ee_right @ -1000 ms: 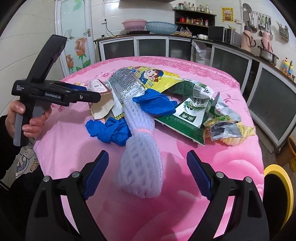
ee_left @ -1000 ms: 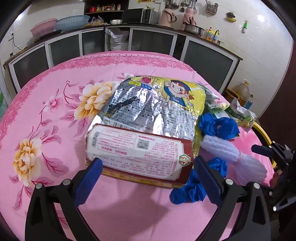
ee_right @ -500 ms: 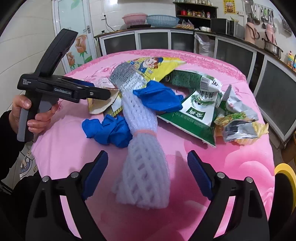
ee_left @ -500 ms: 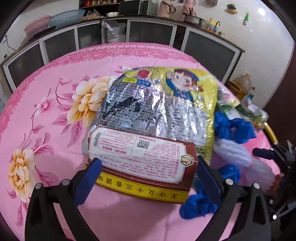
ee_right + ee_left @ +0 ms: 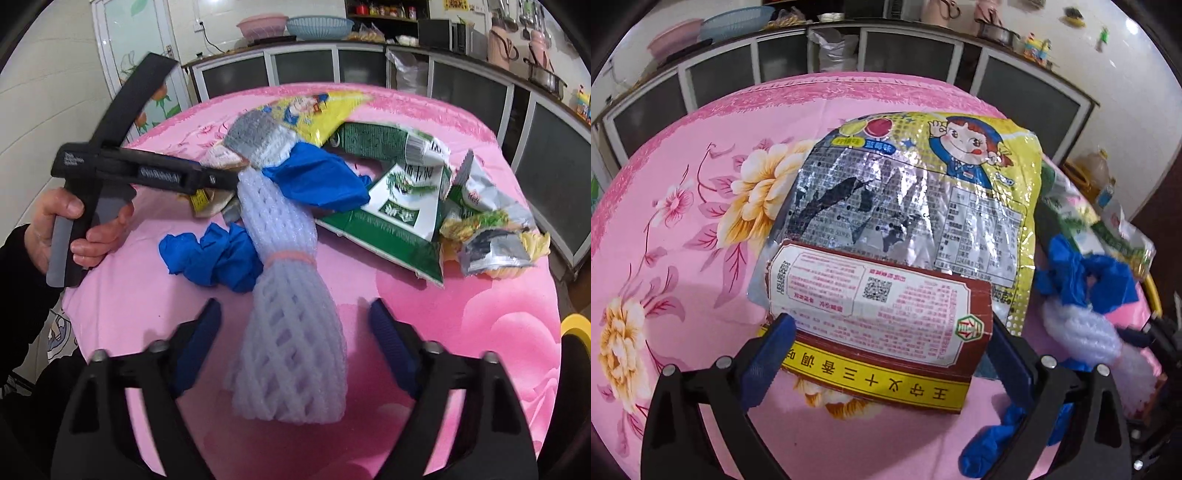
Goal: Collect trash
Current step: 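Grasp the red-and-white box with left tool while right tool grasps white foam net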
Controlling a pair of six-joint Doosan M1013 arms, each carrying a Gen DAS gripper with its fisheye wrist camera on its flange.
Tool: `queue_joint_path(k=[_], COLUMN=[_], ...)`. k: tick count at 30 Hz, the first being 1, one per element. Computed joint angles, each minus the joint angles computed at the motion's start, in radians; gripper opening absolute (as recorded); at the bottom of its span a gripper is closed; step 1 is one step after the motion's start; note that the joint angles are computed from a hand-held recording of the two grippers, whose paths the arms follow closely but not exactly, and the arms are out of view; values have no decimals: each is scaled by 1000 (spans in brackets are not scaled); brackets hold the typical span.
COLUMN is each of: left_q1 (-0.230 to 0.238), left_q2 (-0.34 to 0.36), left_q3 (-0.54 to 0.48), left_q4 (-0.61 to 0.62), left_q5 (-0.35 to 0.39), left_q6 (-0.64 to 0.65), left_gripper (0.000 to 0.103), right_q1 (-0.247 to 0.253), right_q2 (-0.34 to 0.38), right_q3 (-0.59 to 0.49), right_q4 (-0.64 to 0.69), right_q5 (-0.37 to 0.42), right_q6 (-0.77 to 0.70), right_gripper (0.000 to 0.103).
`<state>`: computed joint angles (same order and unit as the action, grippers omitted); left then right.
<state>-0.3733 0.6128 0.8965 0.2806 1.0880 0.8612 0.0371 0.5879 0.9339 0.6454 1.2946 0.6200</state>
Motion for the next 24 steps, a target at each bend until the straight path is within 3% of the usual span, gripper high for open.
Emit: queue_joint_path(k=[1, 2, 3, 5, 6, 8, 12, 24], left_q1=[1, 1, -1, -5, -3, 15, 29, 12], left_q2=[-4, -10, -16, -22, -23, -35, -60, -158], left_q3=[6, 15, 24, 31, 30, 53, 98, 220], left_q4=[3, 1, 9, 27, 21, -54, -83, 57], left_q5=[-8, -23, -35, -38, -37, -72, -120, -211], left_q6=[-9, -9, -19, -30, -31, -33, -63, -168], left_gripper=[87, 74, 68, 42, 37, 13, 4, 0], right_q1=[1, 1, 3, 1, -3, -6, -13, -29], right_q2=[-2, -4, -2, 10, 13, 6, -11, -39], right_q3=[3, 6, 1, -22, -27, -18, 3, 18], right_q4=[-7, -12, -23, -27, -18, -7, 6, 53], right_q5=[-2, -7, -7, 23, 33, 35, 35, 34], right_q6=[7, 13, 26, 62, 72, 76, 70, 53], right_gripper=[50, 33, 30, 25, 25, 24, 24, 24])
